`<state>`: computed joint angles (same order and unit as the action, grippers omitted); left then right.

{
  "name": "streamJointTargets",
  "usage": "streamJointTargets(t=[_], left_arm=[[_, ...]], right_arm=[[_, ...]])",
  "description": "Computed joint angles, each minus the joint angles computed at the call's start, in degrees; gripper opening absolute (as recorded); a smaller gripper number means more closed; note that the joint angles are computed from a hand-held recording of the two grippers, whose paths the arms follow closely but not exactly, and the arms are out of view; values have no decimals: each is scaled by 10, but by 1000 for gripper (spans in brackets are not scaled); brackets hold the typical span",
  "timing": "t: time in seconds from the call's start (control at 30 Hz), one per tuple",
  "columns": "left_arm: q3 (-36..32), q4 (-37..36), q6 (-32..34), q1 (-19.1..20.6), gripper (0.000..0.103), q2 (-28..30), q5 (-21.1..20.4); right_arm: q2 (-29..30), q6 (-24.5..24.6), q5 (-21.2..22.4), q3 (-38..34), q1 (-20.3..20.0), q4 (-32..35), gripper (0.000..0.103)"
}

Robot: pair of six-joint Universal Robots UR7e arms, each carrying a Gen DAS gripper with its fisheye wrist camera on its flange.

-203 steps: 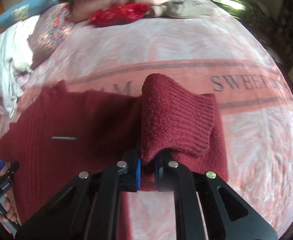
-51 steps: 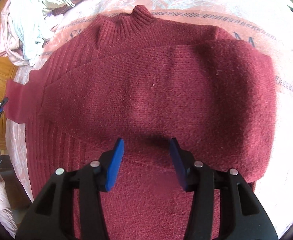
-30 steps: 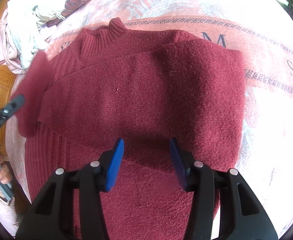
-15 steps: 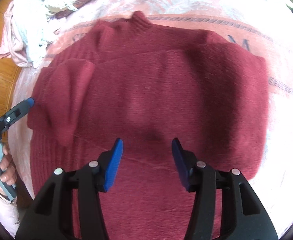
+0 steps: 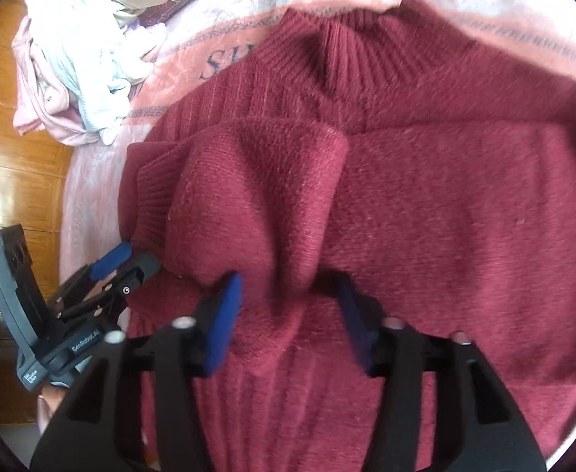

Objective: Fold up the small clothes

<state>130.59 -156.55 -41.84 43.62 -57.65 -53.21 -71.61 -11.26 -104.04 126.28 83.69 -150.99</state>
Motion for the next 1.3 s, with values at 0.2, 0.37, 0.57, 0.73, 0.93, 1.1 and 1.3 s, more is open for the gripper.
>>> streamJointTargets(t=[0.2, 0.37, 0.57, 0.73, 0.93, 1.1, 1.3], left_arm=[[1, 6, -24, -6, 75, -20, 28], [-13, 77, -44, 6, 76, -4, 40], [-16, 76, -44, 7, 77, 7, 44], [-14, 58, -61, 8, 77, -8, 49], [-14, 54, -66, 21, 78, 5, 40], [-11, 49, -62, 20, 79, 6, 43], [-10, 44, -56, 21, 79, 10, 45]], right_arm=[[-44, -71, 8, 12, 10, -10, 7], [-40, -107, -145, 25, 32, -69, 12], [-36, -100, -152, 17, 27, -68, 29], [-32, -93, -113, 13, 68, -71, 35], [54, -79, -93, -11, 106, -76, 36], [109, -66, -111, -25, 128, -103, 51], [125, -74, -150, -20, 129, -140, 25]])
